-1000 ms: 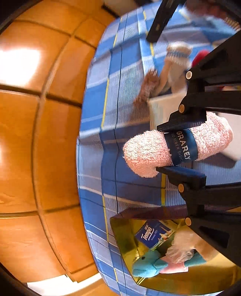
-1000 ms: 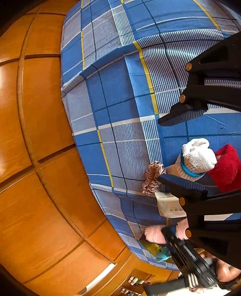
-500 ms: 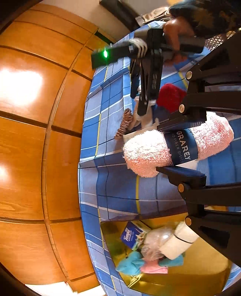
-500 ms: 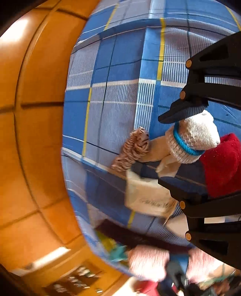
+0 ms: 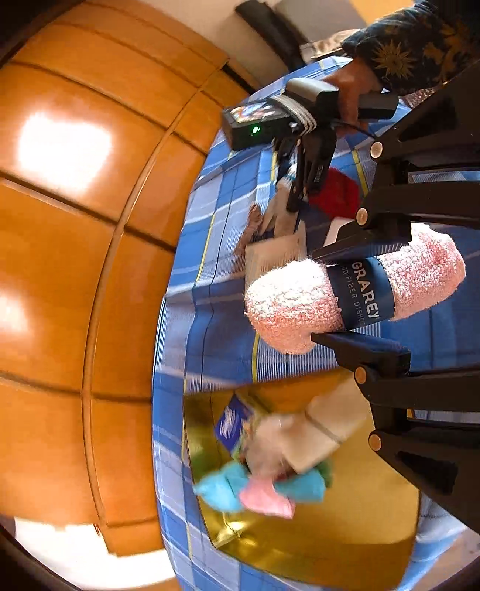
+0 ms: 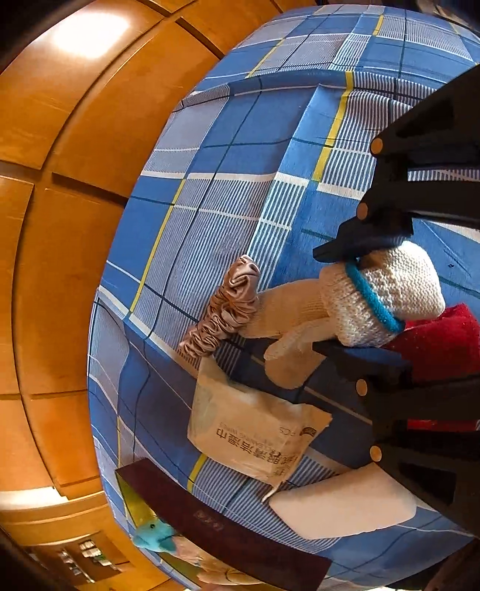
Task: Organize soft objects
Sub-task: 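Carry the pink towel roll to the tray while the right tool grasps the white knit glove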
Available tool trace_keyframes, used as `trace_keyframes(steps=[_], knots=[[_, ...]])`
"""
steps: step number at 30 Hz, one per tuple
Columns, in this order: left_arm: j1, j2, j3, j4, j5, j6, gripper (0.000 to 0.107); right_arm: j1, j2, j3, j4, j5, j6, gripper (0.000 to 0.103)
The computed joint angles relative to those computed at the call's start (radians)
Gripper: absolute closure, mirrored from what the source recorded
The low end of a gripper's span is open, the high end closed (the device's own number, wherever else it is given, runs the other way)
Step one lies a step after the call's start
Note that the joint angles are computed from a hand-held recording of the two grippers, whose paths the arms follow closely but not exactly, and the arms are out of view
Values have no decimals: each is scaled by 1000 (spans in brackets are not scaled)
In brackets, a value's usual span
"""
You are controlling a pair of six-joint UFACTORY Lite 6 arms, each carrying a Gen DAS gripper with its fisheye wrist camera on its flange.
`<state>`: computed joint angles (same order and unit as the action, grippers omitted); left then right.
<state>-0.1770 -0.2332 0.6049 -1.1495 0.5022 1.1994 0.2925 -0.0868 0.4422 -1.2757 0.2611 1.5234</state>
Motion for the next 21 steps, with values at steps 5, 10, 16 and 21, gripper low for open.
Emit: trace_keyframes(steps=[5,10,16,21], knots=[[208,5,4,35,69,38,71,-13,18,8,-24,-8,23,61],[378,122,103,69,50,71,71,21,32,11,-74,31,82,61],[447,384,333,76,-89,131,71,56,35,9,-94,69,111,61],[429,638,570,231,-164,15,71,54,36,10,-104,71,119,61]])
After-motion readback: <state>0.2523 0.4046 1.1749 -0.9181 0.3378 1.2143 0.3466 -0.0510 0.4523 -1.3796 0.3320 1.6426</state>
